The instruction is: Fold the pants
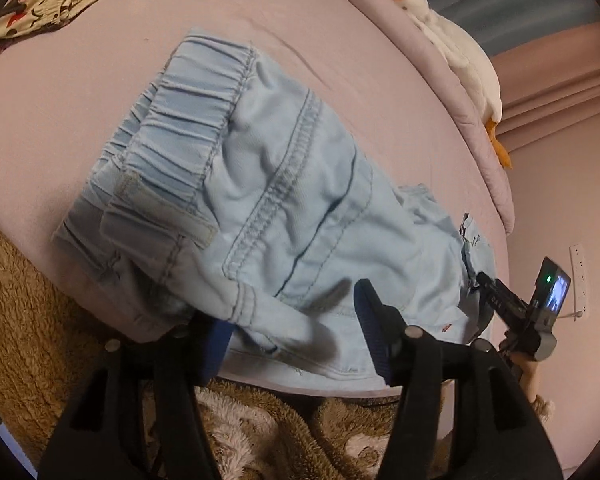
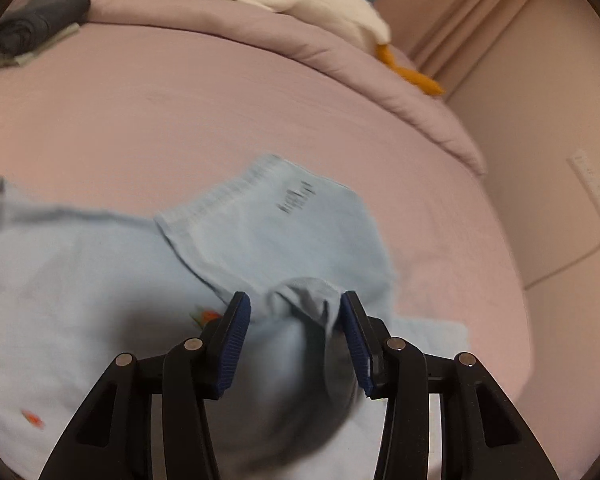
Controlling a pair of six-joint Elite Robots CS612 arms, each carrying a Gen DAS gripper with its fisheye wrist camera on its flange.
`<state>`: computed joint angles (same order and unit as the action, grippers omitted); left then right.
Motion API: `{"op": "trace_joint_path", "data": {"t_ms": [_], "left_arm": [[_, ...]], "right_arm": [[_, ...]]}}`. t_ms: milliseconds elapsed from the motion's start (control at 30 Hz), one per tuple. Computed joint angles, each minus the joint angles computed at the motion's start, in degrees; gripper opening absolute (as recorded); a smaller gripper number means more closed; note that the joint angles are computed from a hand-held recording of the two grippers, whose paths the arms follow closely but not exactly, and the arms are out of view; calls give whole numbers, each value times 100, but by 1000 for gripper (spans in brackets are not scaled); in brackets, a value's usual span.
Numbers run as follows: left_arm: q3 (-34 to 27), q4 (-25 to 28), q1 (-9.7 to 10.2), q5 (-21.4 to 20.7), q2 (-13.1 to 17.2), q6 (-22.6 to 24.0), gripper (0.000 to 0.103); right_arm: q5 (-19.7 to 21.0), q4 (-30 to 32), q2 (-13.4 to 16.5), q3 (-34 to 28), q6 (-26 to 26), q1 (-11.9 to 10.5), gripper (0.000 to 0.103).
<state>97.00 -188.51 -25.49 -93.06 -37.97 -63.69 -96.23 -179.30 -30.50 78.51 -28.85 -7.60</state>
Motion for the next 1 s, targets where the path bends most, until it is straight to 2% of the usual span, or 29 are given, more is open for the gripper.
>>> {"op": "trace_joint_path", "data": {"t_ms": [167,200,267,367,433,567,700,833,900,933,1000], "left_arm": [[43,-170,36,-53,18,-11,55],[49,-191,48,-78,9,-64,55],[100,-249,54,-52,-17,-128,55],[181,-278,35,112,-61,-154,55],[185,-103,16,291,-97,-101,55],[137,-115,24,287,-60,-62,55],[85,-112,34,281,-17,-23,52],[46,40,53,302,-4,122,26],[68,-123,81,257,30,-8,17],[80,-146,93,240,31,-72,14],[102,-245,121,156,26,-119,13]], "right_arm": [[672,549,3,-270,65,-2,45],[748,894,30,-394,77,3,45],[643,1187,64,-476,58,44,45],[974,966,-30,-317,-49,0,45],[1116,1076,-85,-318,215,-58,45],[1254,971,-143,-335,489,-134,45],[1614,1338,-138,-440,359,-119,45],[1427,2095,109,-849,160,19,41],[1212,2389,285,-1091,115,93,21],[1126,2541,362,-1216,140,110,18],[1264,2493,411,-1283,269,85,13]]}}
